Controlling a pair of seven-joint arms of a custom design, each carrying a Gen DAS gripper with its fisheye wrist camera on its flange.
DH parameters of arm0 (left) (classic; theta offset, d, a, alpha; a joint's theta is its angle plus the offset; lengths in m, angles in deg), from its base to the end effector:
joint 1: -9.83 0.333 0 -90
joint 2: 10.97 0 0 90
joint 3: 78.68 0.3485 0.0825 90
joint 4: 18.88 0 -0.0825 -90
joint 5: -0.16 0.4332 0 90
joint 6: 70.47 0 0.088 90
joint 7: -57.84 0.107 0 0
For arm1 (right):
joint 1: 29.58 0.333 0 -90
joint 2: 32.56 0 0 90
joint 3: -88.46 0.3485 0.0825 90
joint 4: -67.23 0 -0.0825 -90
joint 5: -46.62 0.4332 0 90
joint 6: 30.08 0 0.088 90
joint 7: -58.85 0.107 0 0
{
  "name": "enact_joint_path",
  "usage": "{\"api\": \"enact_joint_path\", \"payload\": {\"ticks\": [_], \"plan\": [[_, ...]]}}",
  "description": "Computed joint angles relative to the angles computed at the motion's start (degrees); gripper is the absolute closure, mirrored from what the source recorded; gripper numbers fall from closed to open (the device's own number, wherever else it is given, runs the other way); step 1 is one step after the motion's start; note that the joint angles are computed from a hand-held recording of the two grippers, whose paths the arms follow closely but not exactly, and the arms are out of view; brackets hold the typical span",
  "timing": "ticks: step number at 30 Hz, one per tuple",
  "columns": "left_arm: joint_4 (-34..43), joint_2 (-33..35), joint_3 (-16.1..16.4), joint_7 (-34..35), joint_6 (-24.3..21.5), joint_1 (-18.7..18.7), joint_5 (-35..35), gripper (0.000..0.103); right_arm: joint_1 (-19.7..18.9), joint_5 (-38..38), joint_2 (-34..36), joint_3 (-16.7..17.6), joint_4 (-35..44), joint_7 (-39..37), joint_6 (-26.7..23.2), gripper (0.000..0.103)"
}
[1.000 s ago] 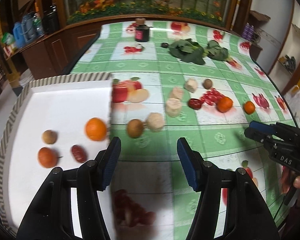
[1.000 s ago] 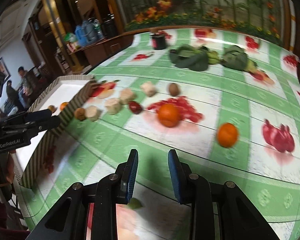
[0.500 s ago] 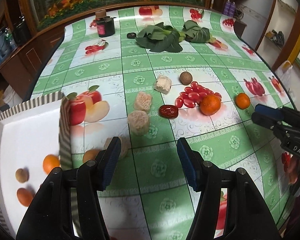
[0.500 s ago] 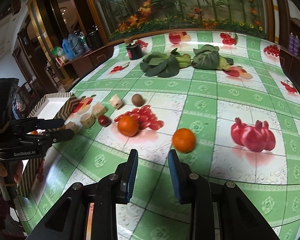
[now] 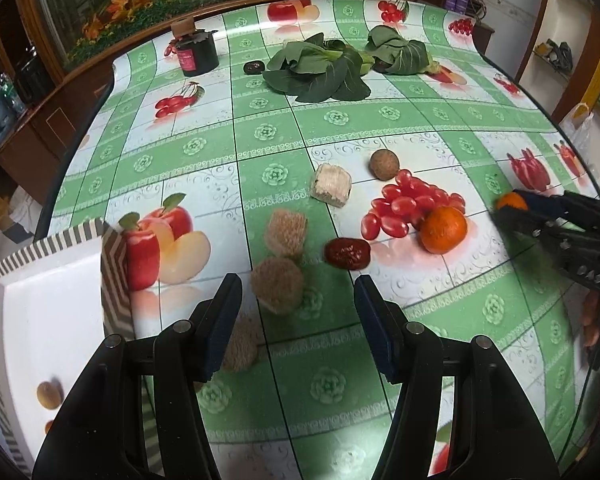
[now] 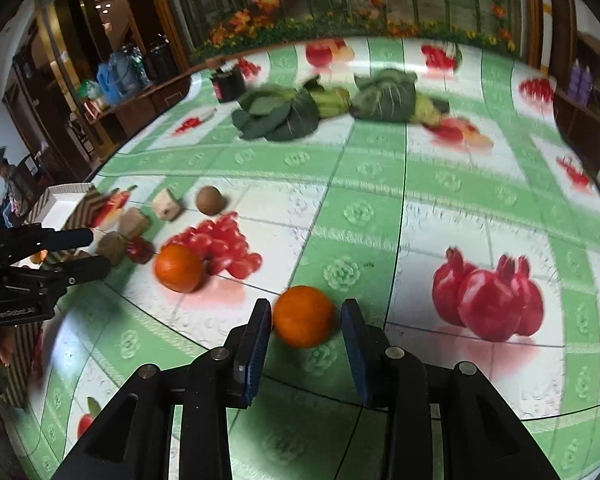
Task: Organize fruits
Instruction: 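Return to the tablecloth and grasp another orange with the right tool, then grasp a beige round bun with the left tool while the right tool holds the orange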
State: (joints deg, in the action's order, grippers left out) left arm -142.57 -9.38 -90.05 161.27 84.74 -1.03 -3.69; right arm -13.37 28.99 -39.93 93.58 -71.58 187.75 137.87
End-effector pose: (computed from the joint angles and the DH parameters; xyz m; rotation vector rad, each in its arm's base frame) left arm 0.5778 -0.2329 0.4477 -1.3346 2.4330 -0.6086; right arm 0.5041 0.2183 0.4279 -1.7782 1.8204 -0.4277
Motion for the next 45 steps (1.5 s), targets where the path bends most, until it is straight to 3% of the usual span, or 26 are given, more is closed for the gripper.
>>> {"api": "enact_joint_path", "payload": {"ticks": [3,7,9,10,11,15,25,28,34,45], "plan": [[1.22,1.27,0.04,-1.41,-0.62,-0.24,1.79,0.044,0.62,2.2,-0.26,-1.0,-1.27,-1.33,3.46,0.072],[1.72,2.49,0.52,-4.7,-0.51,-0.76,5.99,0.045,0.51,2.7,-0.51,-0.68,-1.61,-1.9,4.02,0.072],[1.36,2.48,0.03,-1.23,0.03,-0.21,1.46,0.058,1.8,5.07,-0.78,-1.41,-2.07,-4.33,4.73,0.072],[1.36,2.44,-0.1,0.07,-0.03,0.0,-0.57,0.072,2.02,5.63,-0.8,-1.44,-2.01,-4.96,4.68,0.073],[1.24,2.28,-0.09,0.25,0.01,0.06,-1.66,0.075,1.74,5.15,-0.96,-1.02,-2.02,-4.8,4.51,0.073],[-1.35,0.15,0.01,-0.81,2.07,-0.19,-1.71,0.075,0.39,1.62,-1.95,0.77,-2.26,-2.0,4.42,0.073],[-13.52,-13.22,0.74,9.71,7.11,-2.61,-14.76,0.075,-0.89,-2.63,-6.23,4.21,-5.93,6.38,8.78,0.073],[-17.23,-16.77,1.39,11.67,9.29,-3.85,-17.74,0.075,-2.42,-5.46,-7.56,7.3,-6.32,9.54,7.99,0.073],[-22.29,-21.2,0.59,9.98,13.43,-3.08,-15.82,0.075,-1.72,-7.32,-8.47,8.77,-6.88,14.43,9.08,0.073],[-25.55,-24.96,-3.33,1.53,17.85,4.19,-6.9,0.075,-1.69,-13.2,-6.12,11.5,-2.67,18.6,8.55,0.073]]}}
